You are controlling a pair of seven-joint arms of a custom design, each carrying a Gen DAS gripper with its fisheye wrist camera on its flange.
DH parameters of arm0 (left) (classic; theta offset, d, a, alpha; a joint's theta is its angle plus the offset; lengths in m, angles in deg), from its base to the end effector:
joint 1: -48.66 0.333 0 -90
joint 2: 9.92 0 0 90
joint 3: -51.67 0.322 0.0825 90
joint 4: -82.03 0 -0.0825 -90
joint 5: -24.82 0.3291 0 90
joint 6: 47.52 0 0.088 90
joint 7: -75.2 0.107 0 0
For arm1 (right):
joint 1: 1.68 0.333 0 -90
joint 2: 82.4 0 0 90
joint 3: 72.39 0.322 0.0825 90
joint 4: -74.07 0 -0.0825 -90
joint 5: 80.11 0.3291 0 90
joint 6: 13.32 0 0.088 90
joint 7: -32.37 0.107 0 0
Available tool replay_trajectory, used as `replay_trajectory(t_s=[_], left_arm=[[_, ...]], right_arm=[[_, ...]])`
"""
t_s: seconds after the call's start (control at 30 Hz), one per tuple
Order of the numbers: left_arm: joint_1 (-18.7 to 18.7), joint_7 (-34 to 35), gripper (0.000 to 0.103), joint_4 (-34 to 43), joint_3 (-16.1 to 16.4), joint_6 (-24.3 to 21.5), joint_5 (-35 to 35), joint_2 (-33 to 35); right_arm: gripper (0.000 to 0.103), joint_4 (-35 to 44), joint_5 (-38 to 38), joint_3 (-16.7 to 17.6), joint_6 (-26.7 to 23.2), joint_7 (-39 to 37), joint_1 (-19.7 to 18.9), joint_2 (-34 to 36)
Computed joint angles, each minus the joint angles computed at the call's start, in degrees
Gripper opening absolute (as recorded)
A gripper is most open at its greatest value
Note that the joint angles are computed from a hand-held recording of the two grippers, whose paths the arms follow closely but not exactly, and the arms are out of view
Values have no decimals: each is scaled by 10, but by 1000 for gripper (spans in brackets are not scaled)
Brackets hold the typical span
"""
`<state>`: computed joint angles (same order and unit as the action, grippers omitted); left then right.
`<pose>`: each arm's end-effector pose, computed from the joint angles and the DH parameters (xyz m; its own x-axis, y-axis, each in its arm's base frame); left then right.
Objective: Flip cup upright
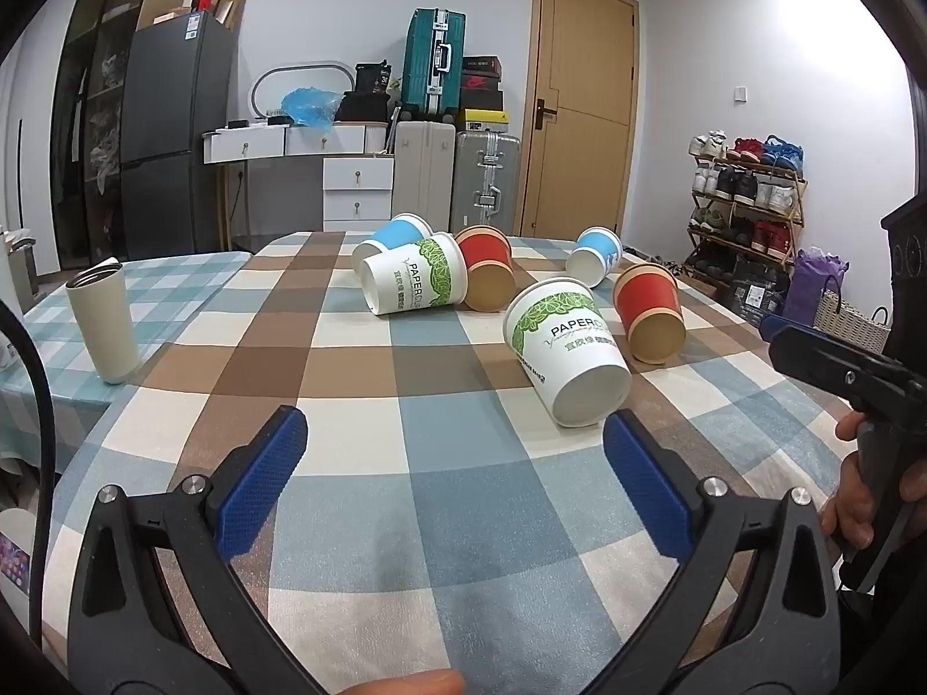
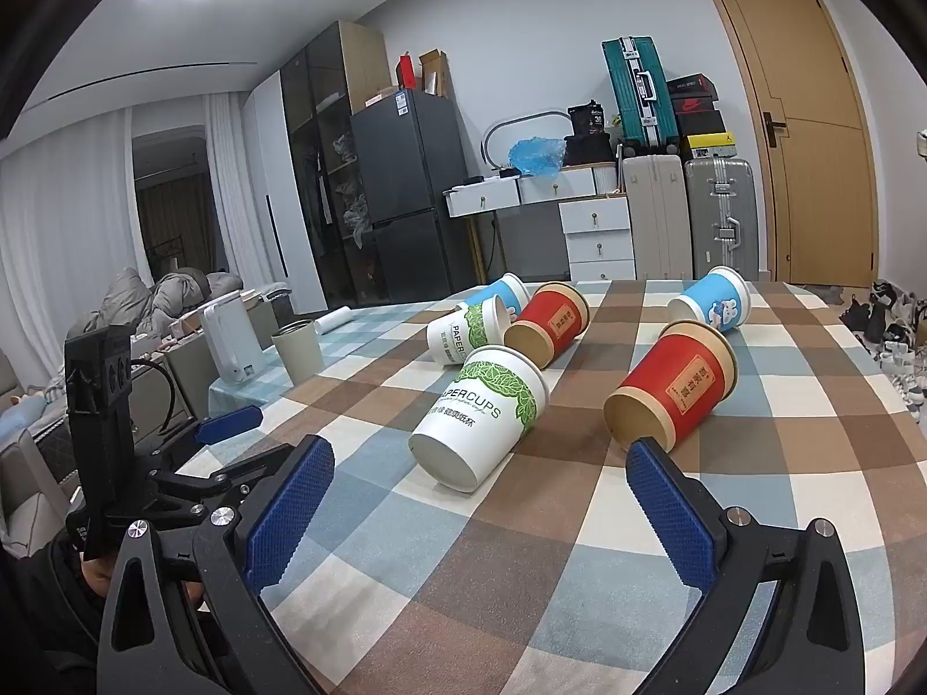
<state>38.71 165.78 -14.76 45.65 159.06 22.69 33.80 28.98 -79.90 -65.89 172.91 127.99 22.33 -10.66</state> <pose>0.6686 -0.1647 0.3457 -0.2224 -0.9711 0.0869 -0.4125 0.0130 -0.9109 0.7129 0.3489 0.3269 0.3977 -0.8952 -0.2014 -0.4012 0.0278 -0.9156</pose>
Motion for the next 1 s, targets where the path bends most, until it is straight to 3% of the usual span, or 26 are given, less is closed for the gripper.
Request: replay_trajectory(t_s=[1.0], left_arm=[[-2, 1, 102, -1, 2, 3, -3, 0]], right_arm=[[103, -5, 1, 4, 5, -1, -2, -2]])
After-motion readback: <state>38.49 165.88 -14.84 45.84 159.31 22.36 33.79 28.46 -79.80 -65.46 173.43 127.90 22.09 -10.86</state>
